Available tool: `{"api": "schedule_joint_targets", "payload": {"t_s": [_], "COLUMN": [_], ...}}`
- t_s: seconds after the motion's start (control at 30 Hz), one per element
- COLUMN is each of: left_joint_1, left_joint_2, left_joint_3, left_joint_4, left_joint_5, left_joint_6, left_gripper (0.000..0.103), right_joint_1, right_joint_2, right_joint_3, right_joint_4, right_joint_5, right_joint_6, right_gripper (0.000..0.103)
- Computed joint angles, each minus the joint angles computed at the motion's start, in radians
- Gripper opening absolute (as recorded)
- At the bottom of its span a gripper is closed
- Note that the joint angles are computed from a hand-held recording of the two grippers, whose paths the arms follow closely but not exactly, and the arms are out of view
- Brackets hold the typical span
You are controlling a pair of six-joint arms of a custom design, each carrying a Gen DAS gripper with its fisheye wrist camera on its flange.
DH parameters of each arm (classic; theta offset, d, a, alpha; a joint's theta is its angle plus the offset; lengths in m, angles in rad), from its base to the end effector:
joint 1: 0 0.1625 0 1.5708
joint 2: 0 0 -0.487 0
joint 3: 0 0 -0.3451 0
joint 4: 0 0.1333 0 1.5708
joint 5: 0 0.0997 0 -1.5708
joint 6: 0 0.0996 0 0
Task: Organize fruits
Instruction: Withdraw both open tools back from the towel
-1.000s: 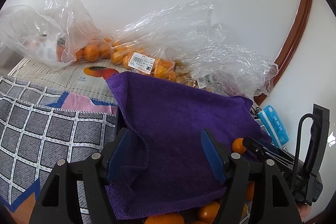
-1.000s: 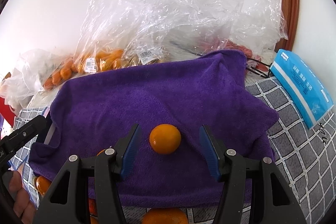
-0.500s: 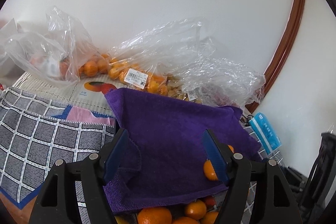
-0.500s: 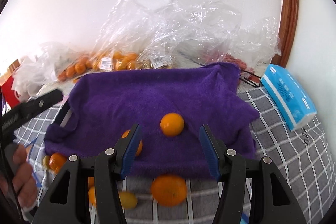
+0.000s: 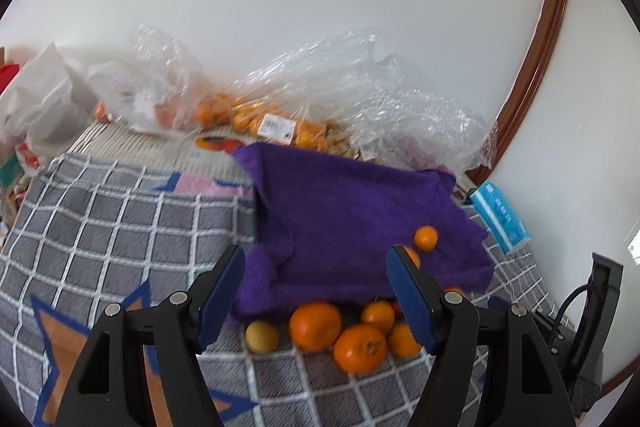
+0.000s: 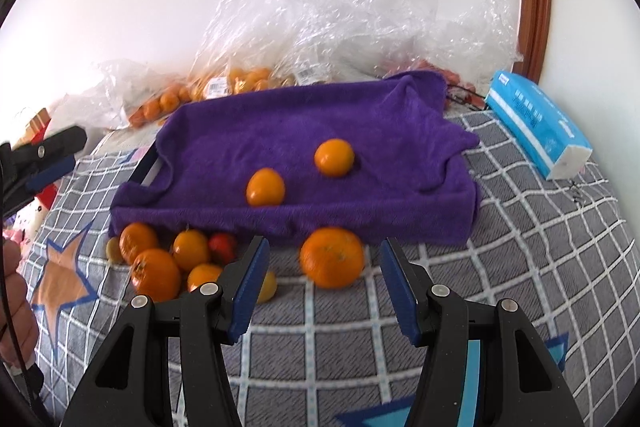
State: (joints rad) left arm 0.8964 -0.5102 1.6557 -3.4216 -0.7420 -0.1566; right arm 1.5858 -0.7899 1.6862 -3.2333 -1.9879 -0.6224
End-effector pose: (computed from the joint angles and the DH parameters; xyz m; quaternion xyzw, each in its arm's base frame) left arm -0.2675 -0.6656 0.0994 0.0855 0.8660 -0.4418 0.2181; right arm 0.1033 -0.6918 0.2424 0.2108 -0.8860 0.2915 0.2926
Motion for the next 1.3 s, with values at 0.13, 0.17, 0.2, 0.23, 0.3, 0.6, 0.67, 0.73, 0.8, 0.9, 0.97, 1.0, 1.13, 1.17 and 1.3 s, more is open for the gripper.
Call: {"api": "schedule_joint_targets", "payload": {"t_s": [0.13,0.17,0.2,0.23,0.3,0.6,0.67,0.73,0.8,0.9,0.97,1.0,1.13,1.17,1.3], "left_joint_1": [-0.007,-0.009,-0.012,-0.014,-0.016,0.002,0.007,0.008,0.010,0.011,0.011,0.012,0.015,0.016,0.016], "left_joint_2": [-0.018,-0.018,-0.016,-0.014,-0.013,-0.015,-0.018,-0.016,-0.019,-0.018,-0.018,-0.017,-0.020,-0.021,-0.021], "left_joint_3": [0.074,0.095,0.111,0.120,0.150,0.214,0.223,0.229,0.234,0.235,0.232,0.231,0.232,0.231,0.232], "left_joint_4": [0.045,0.045,0.052,0.057,0.055,0.023,-0.018,-0.044,-0.055,-0.063,-0.056,-0.055,-0.051,-0.050,-0.050], "left_joint_5": [0.043,0.056,0.074,0.086,0.104,0.046,0.018,0.007,-0.004,-0.005,-0.003,-0.004,-0.012,-0.015,-0.015], "left_joint_6": [-0.062,-0.069,-0.080,-0.087,-0.108,-0.157,-0.137,-0.130,-0.133,-0.138,-0.141,-0.140,-0.143,-0.145,-0.146], "left_gripper": [0.071,0.071,0.071,0.071,0.071,0.070,0.070,0.070,0.070,0.070,0.070,0.070,0.070,0.070,0.070], "right_joint_1": [-0.004,-0.005,-0.006,-0.007,-0.008,-0.009,-0.007,-0.006,-0.004,-0.005,-0.003,-0.003,-0.001,0.000,-0.001], "right_joint_2": [-0.010,-0.013,-0.015,-0.017,-0.018,-0.014,-0.014,-0.012,-0.010,-0.008,-0.002,-0.001,0.007,0.009,0.011], "right_joint_3": [0.034,0.042,0.050,0.056,0.070,0.100,0.102,0.101,0.096,0.087,0.079,0.076,0.070,0.071,0.075], "right_joint_4": [-0.005,-0.003,0.002,0.005,0.005,0.003,0.000,-0.004,-0.001,0.011,0.015,0.020,0.024,0.020,0.009], "right_joint_5": [0.012,0.014,0.015,0.013,0.012,0.005,0.005,0.004,0.002,0.009,0.006,0.008,0.004,0.002,0.006], "right_joint_6": [-0.002,0.000,0.002,0.002,0.000,-0.018,-0.020,-0.024,-0.021,-0.013,-0.011,-0.007,-0.010,-0.014,-0.023], "right_gripper": [0.057,0.057,0.057,0.057,0.057,0.057,0.057,0.057,0.057,0.057,0.057,0.057,0.057,0.057,0.057]}}
